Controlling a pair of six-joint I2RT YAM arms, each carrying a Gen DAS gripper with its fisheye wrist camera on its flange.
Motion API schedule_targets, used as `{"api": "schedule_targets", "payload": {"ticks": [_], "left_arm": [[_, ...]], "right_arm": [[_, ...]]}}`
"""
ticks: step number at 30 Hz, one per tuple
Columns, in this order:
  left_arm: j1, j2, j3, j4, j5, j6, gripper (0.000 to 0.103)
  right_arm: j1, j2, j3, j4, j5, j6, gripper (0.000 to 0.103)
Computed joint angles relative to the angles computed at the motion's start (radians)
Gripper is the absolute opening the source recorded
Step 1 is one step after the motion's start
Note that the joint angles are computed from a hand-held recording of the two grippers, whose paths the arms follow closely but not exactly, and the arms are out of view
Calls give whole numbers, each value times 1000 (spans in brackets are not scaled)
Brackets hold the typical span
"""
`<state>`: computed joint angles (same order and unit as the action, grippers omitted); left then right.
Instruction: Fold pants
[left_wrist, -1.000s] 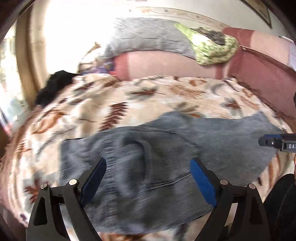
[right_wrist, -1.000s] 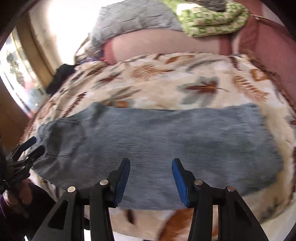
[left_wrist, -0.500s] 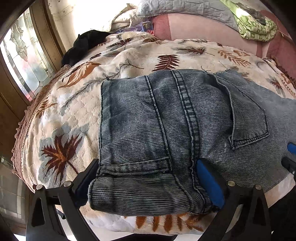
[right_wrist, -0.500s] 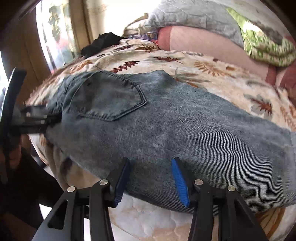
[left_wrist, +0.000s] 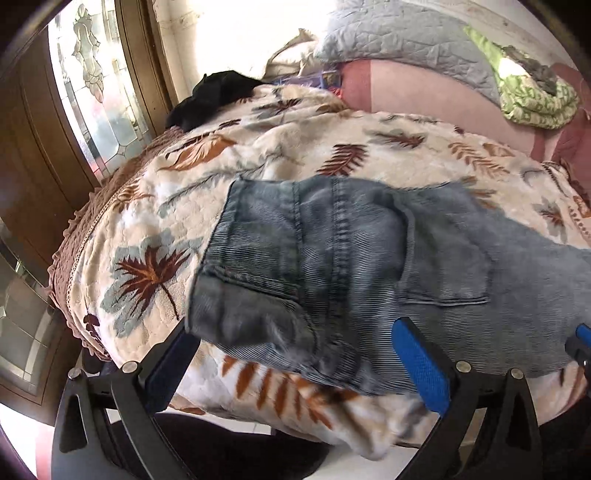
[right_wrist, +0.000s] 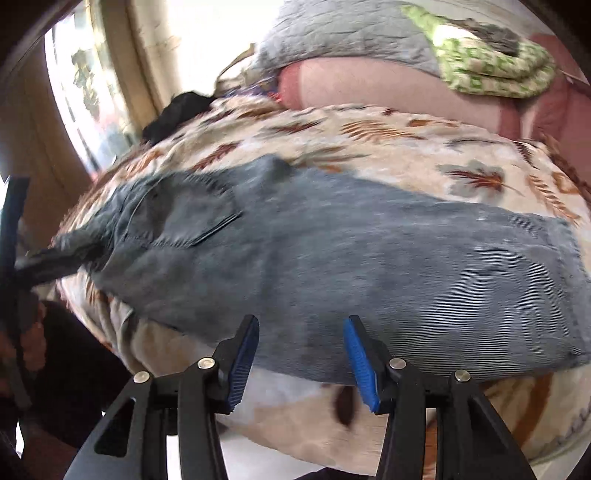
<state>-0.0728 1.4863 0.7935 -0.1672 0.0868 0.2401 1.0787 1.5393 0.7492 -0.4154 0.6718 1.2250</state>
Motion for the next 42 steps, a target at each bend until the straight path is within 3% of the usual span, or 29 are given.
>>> {"api": "schedule_targets", "payload": {"ticks": [5, 7, 13, 18, 31, 42], "left_arm": [[-53, -156, -6, -66, 24, -65, 103], [-84, -194, 4, -85, 13, -84, 103], [-193, -249, 77, -171, -100, -117, 103], [-236, -300, 113, -235, -128, -137, 103], [-301, -373, 147, -260, -175, -143, 103], [-309, -377, 157, -276, -155, -152, 103]], "right_arm": [[48, -199, -85, -196, 102, 211, 53], [87, -247, -96, -300, 143, 323, 62], [177, -311, -101, -501, 180, 555, 62], [250, -313, -81, -624, 204, 686, 62], [195, -326, -114, -517, 193, 584, 62], [31, -331, -155, -343, 139, 342, 62]]}}
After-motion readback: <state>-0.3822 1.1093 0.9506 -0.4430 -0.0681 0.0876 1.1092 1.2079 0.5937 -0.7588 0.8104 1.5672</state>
